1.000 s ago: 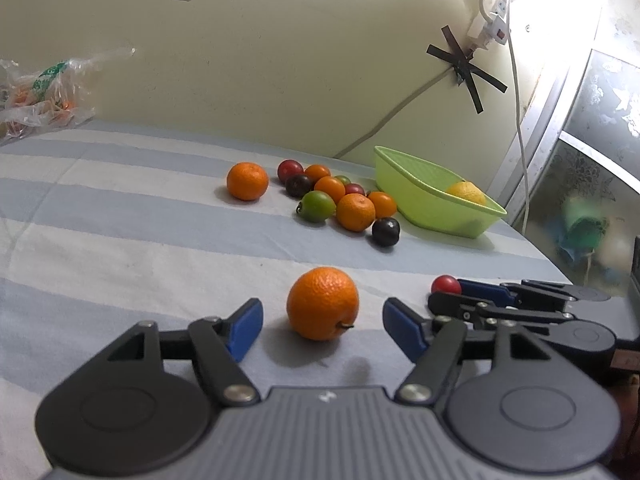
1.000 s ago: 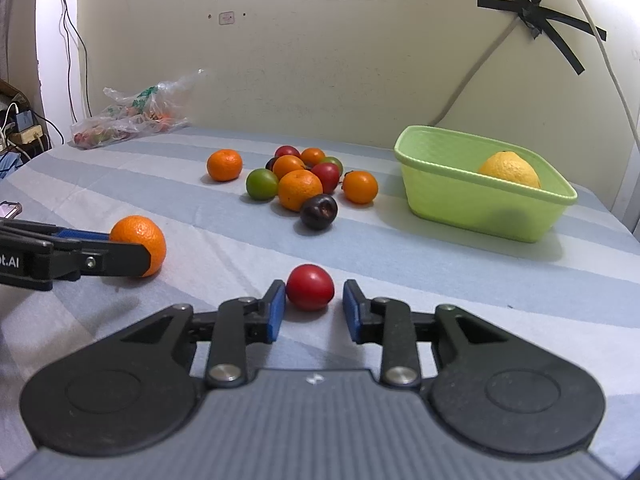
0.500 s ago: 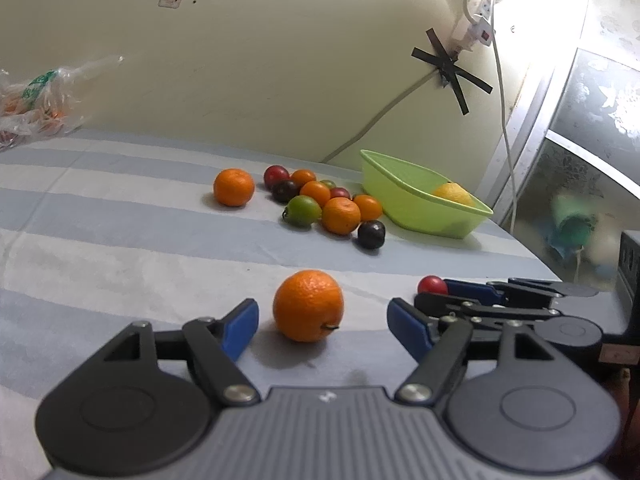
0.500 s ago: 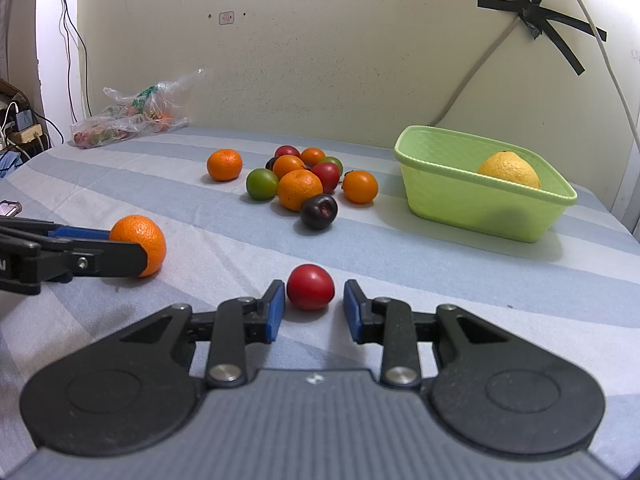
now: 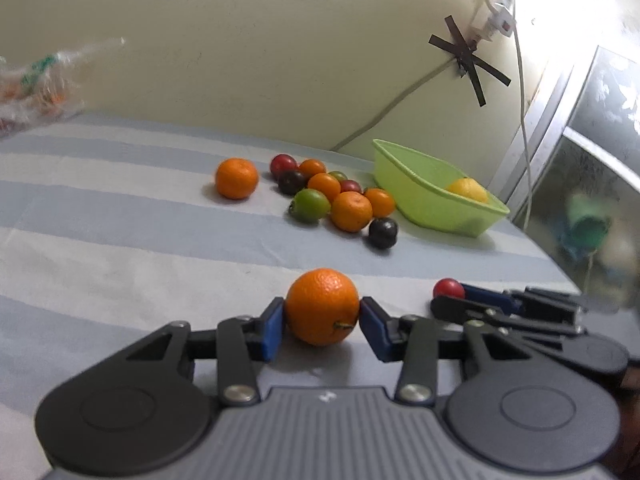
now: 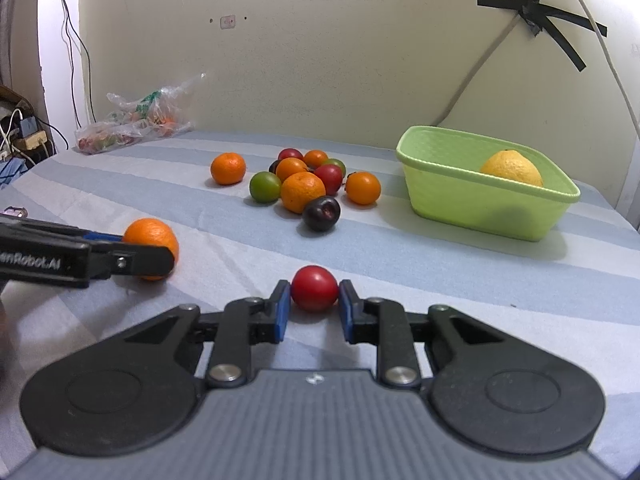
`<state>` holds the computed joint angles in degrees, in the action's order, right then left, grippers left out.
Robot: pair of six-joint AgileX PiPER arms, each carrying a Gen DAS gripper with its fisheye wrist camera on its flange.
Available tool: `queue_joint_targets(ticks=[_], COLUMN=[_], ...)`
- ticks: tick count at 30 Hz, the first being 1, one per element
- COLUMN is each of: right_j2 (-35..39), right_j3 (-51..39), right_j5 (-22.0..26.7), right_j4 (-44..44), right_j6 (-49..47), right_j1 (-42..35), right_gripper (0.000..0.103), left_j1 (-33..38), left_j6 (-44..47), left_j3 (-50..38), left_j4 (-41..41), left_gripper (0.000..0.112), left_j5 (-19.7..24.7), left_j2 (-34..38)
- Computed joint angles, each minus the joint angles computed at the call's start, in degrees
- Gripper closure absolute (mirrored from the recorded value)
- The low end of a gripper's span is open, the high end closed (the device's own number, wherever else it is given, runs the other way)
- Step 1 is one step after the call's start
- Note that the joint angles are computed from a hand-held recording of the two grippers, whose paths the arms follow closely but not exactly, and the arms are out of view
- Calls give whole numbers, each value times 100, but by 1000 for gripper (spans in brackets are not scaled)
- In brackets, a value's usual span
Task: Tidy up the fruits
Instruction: 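Carry mandarin and tomato into the basin and open both tools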
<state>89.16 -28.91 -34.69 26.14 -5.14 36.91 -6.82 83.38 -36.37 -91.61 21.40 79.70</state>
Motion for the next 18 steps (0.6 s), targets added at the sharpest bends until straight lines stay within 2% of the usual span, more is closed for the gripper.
queue_joint_targets(ticks=[3, 6, 9, 12, 15, 18], right_j2=[-69, -147, -158, 85, 449, 760], right_j3=[100, 110, -13, -288, -676, -936], right_j5=[-79, -261, -431, -730, -697, -653], right_j4=[-667, -780, -1096, -1296, -1804, -1744], right_j6=[599, 511, 707, 883, 1275, 1117], right_j1=[-248, -565, -1144, -1719, -2135, -2145], right_gripper=[75, 75, 75, 75, 75, 74], left_j1=[-119, -394, -732, -1098, -1329, -1413], left_j6=[-736, -1110, -1841, -3020, -4304, -5322], left_j3=[-556, -1263, -2310, -3541, -4742, -5647], left_j4=[602, 814, 1367, 2382, 3438, 4198], left_gripper=[72, 72, 72, 72, 72, 72], left_j5=[139, 237, 365, 412, 618, 909], left_j2=[237, 564, 1174, 1990, 2846, 3491])
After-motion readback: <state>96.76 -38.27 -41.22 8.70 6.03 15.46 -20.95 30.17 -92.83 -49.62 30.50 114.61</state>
